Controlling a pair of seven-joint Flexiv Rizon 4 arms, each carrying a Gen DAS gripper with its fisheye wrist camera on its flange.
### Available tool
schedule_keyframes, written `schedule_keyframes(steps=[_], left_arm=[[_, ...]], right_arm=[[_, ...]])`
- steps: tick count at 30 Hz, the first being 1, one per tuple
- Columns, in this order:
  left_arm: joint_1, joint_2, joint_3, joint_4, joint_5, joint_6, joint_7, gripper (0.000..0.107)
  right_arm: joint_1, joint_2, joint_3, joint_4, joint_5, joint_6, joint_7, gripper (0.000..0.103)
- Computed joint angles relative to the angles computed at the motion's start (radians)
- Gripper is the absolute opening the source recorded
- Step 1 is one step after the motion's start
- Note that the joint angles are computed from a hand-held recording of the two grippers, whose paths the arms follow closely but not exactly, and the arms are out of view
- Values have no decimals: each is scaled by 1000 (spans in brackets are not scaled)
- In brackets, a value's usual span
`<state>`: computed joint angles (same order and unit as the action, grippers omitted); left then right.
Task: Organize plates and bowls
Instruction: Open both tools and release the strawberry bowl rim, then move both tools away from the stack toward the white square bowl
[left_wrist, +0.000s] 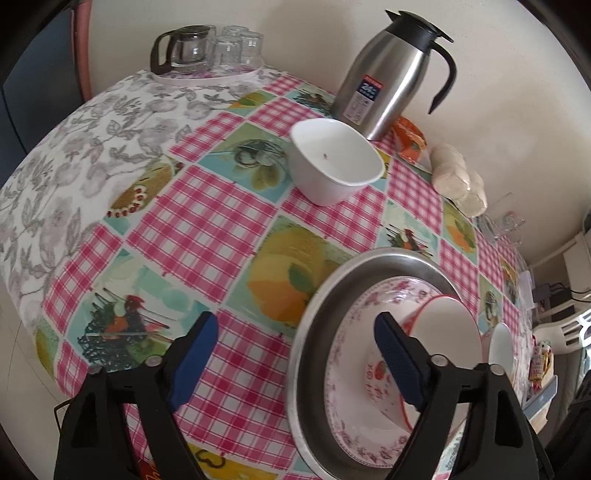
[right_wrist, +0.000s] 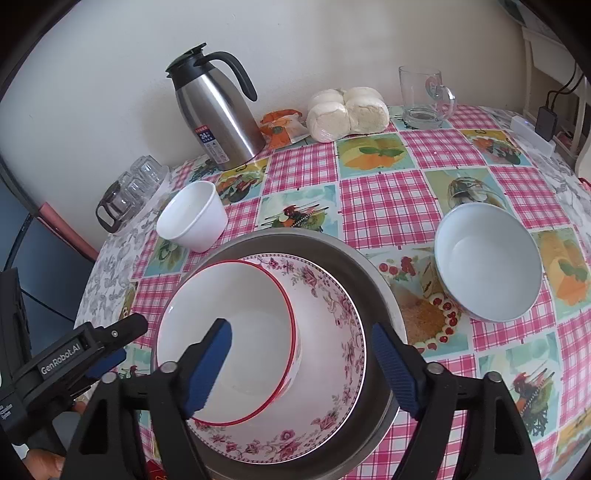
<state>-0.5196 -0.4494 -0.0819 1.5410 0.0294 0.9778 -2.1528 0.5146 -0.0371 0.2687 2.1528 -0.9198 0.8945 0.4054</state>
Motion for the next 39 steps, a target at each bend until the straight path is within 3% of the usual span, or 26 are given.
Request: schedule_keyframes(steps=[5, 13, 16, 32, 39], left_arm=[[-4, 5, 18, 4, 18, 4, -42, 92], [-16, 14, 51, -2, 78, -2, -129, 93], [-21, 22, 67, -4, 117, -1, -178, 101], [37, 20, 45, 21, 83, 32, -199, 101], [2, 14, 106, -21, 194, 106, -238, 101]], right_arm=[[3, 0, 2, -4, 4, -19, -4, 95], [5, -2, 1, -6, -9, -28, -2, 103], [10, -2, 4, -10, -17, -56, -2, 103], [32, -10, 8, -37, -95, -120, 18, 103], [45, -26, 0, -65, -146, -139, 70, 103]])
